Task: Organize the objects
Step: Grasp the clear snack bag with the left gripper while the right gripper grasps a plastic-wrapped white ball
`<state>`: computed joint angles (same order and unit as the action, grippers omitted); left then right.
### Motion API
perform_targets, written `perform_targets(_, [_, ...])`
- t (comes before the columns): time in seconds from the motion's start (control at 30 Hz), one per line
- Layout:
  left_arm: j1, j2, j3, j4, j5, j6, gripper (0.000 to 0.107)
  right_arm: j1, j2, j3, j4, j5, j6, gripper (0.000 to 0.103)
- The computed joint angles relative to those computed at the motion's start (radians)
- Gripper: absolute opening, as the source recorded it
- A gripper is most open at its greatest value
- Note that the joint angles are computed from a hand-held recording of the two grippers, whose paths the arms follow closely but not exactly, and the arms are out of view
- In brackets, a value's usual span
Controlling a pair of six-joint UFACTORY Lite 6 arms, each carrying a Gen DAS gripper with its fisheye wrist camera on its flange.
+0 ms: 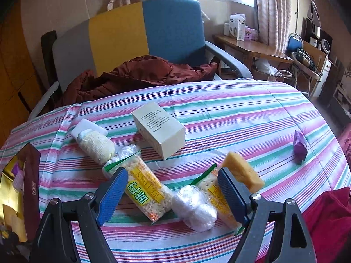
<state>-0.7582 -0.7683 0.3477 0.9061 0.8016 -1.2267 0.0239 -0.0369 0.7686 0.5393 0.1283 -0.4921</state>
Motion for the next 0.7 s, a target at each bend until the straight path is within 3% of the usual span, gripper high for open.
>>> perform_targets(0.2, [0.042, 0.151, 0.04, 0.013, -0.128, -0.021, 0.094, -0.046, 0.016, 0.016, 0.078, 0.008, -0.058, 0.085])
perform_targets(0.47, [0.095, 0.335, 0.128, 0.003, -0.288, -0.016, 0.094, -0.194, 0.022, 0.035, 0.448, 0.053, -0.35, 0.087])
perform_targets(0.5, [0.105, 0.363, 0.143, -0.005, -0.311, -0.009, 0.094, -0.222, 0.031, 0.042, 0.492, 0.074, -0.382, 0.092])
perform_targets(0.53, [0.115, 0.392, 0.158, -0.013, -0.335, -0.005, 0.094, -0.24, 0.038, 0.048, 0.53, 0.092, -0.414, 0.103])
perform_targets(0.7, [0.143, 0.535, 0.244, -0.036, -0.425, 0.005, 0.094, -0.305, 0.073, 0.07, 0.681, 0.228, -0.538, 0.103])
